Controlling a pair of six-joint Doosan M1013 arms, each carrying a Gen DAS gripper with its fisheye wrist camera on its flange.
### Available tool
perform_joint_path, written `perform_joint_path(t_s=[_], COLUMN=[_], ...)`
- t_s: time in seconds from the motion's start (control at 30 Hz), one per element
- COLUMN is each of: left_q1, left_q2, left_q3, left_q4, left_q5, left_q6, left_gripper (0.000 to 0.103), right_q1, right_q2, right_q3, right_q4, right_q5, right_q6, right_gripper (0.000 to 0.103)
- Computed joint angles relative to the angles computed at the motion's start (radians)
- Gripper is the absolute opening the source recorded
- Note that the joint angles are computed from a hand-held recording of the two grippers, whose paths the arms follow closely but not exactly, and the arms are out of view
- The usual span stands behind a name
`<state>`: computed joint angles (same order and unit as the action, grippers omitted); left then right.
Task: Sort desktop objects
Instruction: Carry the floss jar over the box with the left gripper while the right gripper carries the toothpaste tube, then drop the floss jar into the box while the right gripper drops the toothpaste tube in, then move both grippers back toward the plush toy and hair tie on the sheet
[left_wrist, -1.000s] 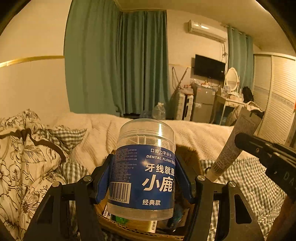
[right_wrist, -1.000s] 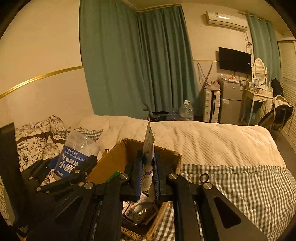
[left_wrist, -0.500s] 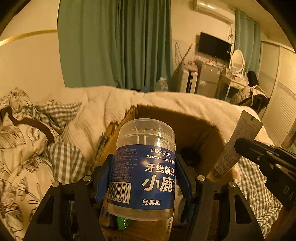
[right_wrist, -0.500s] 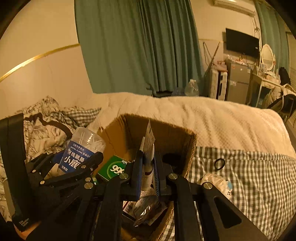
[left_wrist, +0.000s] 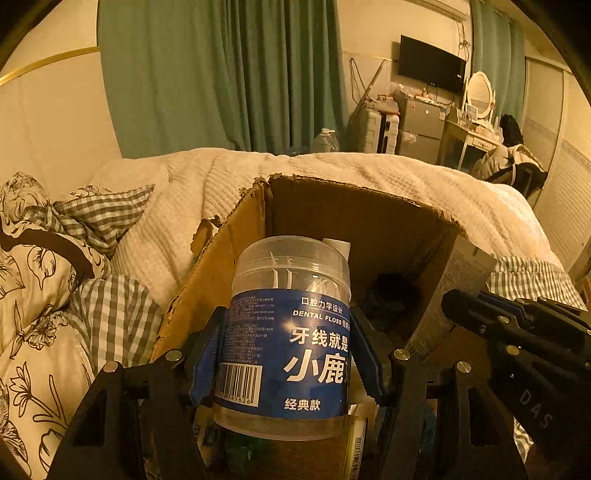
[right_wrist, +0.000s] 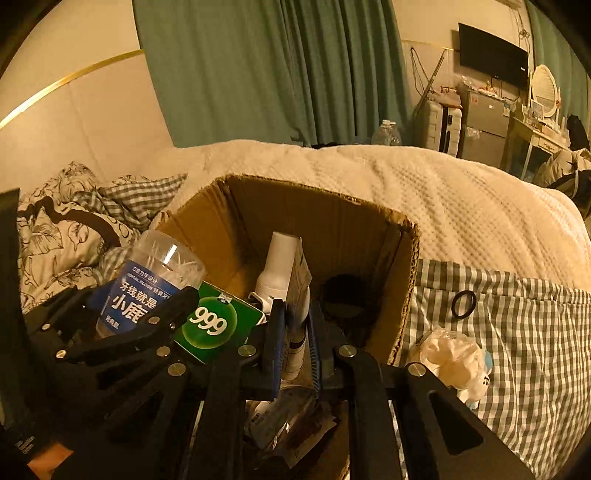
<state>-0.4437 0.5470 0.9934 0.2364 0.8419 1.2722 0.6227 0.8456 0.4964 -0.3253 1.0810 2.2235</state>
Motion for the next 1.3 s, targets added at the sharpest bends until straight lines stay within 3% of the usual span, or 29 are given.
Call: perform_joint_path(t_s=[0.27,0.37,0.73,0.93,1.07,1.2,1.3], left_q1=[-0.004,-0.004,-0.025,-0.042,-0.058,-0.063,-0.080], left_q2=[-0.008,-0.020,-0.095,-0.140,-0.177,-0.199,-0.217], left_q3=[-0.004,-0.003,0.032,0.062,0.094,0.100,0.113], left_q4=[0.039,0.045,0.125,0.189,0.256,0.210,0.263], left_q5=[0.013,-0.001,-0.073,-0.113,-0.151,-0.168,-0.182], left_q6=[-0.033,-0.041,-0.105,-0.159,-0.241,-0.241,-0.284], left_gripper=[0.070,0.073,0.082,0.089,0.100,0.100,0.103], right_q1=[0.008,0.012,0.039,0.062,0.076,0.089,0.096], right_q2=[-0.014,-0.024,-0.105,-0.166,-0.208,-0.249,-0.282], right_q3=[0.012,0.016,0.087,0.148,0.197,0.245,0.286], right_q4=[-0.039,-0.059,-0.169,-0.247,-0.307,-0.370,-0.424], right_q5=[-0.006,-0.009,-0.075,-0.121,-0.149,-0.168,-0.181], right_q6=[0.034,0.045,0.108,0.150,0.185,0.220,0.260], right_gripper=[0.013,0.018,0.019,0.028,0.043,0.050,0.058])
